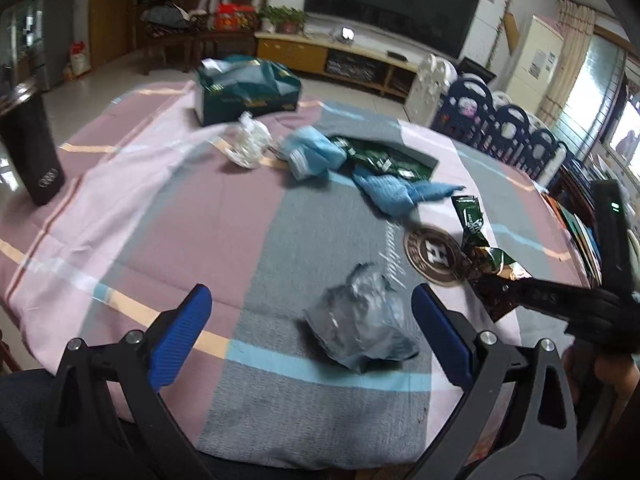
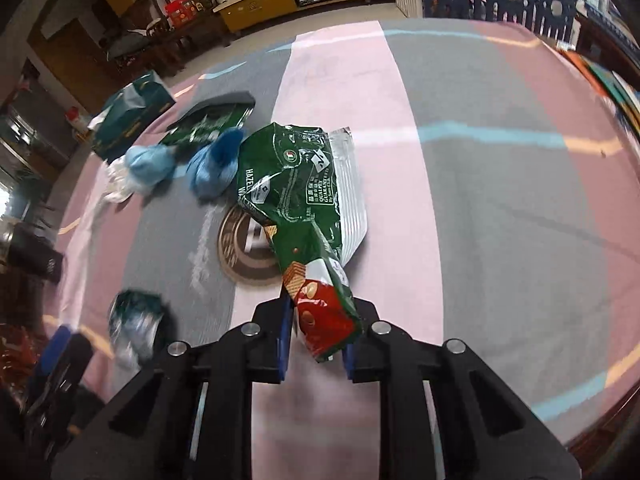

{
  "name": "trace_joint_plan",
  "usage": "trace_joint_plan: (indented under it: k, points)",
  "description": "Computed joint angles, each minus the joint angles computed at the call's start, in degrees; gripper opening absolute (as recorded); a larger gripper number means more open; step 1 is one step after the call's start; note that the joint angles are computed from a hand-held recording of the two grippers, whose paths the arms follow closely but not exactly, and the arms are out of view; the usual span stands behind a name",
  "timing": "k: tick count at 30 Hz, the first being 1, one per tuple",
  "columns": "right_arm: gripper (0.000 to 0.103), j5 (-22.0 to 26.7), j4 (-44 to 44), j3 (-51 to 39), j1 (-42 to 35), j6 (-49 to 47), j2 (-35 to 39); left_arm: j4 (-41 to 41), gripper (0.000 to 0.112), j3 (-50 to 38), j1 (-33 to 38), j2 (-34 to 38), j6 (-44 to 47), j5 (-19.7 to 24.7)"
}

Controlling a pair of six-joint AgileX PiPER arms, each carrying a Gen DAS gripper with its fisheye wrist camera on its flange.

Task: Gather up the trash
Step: 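Grasp the green snack bag with the right gripper while the left gripper grasps the clear plastic bag, then carry the green snack bag over the wastebasket with the right gripper while the left gripper holds the clear bag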

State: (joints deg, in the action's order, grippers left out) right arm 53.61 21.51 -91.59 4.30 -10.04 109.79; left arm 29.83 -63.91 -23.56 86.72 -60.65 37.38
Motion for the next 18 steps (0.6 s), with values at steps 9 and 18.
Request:
trace_joint_plan:
  k: [9, 18]
  points:
    - [0.021, -5.9, 5.4, 20.4, -4.4, -3.8, -16.3, -17.0, 0.1, -5.8, 2.7, 8.4, 18.8, 0.8]
    - [0.021, -7.7, 3.8, 29.0, -3.6, -1.7, -27.5, -14.2, 0.062, -3.0, 1.4, 6.0, 17.6, -2.7]
